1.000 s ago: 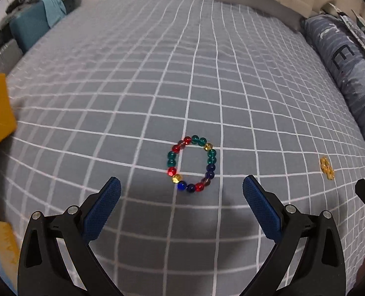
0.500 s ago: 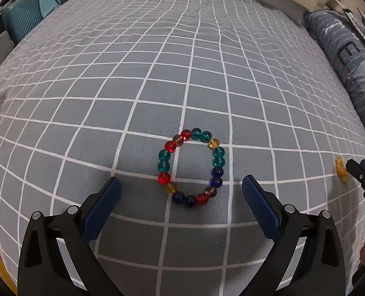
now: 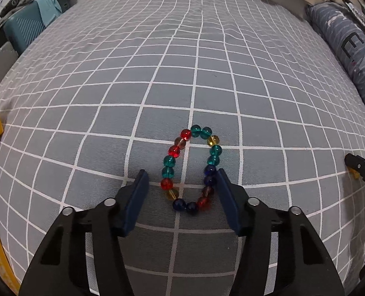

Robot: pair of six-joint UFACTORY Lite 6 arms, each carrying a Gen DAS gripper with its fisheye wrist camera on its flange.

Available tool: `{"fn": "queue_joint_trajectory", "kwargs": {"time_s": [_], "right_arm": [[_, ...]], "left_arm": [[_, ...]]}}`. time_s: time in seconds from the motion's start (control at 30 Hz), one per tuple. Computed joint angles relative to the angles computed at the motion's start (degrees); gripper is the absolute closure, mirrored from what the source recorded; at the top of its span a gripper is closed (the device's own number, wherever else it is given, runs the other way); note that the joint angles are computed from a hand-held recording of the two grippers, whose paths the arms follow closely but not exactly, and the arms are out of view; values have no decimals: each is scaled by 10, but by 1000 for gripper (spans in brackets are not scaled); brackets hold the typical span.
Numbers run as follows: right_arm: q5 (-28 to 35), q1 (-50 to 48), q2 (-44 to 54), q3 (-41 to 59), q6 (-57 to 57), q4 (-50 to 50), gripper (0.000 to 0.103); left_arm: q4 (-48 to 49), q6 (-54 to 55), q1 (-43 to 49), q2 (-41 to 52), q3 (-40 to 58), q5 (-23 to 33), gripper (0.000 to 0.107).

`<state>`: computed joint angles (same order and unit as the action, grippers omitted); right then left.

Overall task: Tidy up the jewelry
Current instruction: 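Grasp the multicolour bead bracelet with the left tool while the right tool grasps the amber bead bracelet, then lift both bracelets and carry them over the white box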

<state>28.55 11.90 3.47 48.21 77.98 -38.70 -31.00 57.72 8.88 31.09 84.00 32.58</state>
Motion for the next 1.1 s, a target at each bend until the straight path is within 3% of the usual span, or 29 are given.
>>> {"fn": "queue_joint_trajectory", "kwargs": {"time_s": [0.13,0.37,0.5,0.57,0.77,0.83,1.1], "right_arm": [[7,-1,2,-1,11,2,84],[3,-4,-8,-6,14,7,86],[11,8,-16,-10,37,-6,86],[13,13,-33,-23,46,-11,94],[28,21,-53,-28,50,-15,94],[27,20,-58,-31,49,-13,94],[47,33,-97,-36,50,-12,94]], "left_arm": [[-8,3,-1,4,0,-6,57],[-7,4,-4,-14,-23,-23,81],[-15,3,1,-10,-12,-13,88],[-15,5,1,-13,-14,-16,88],[5,-20,-1,-10,5,-2,89],[4,-22,-1,-12,8,5,98],[11,-26,7,-23,6,11,98]]}}
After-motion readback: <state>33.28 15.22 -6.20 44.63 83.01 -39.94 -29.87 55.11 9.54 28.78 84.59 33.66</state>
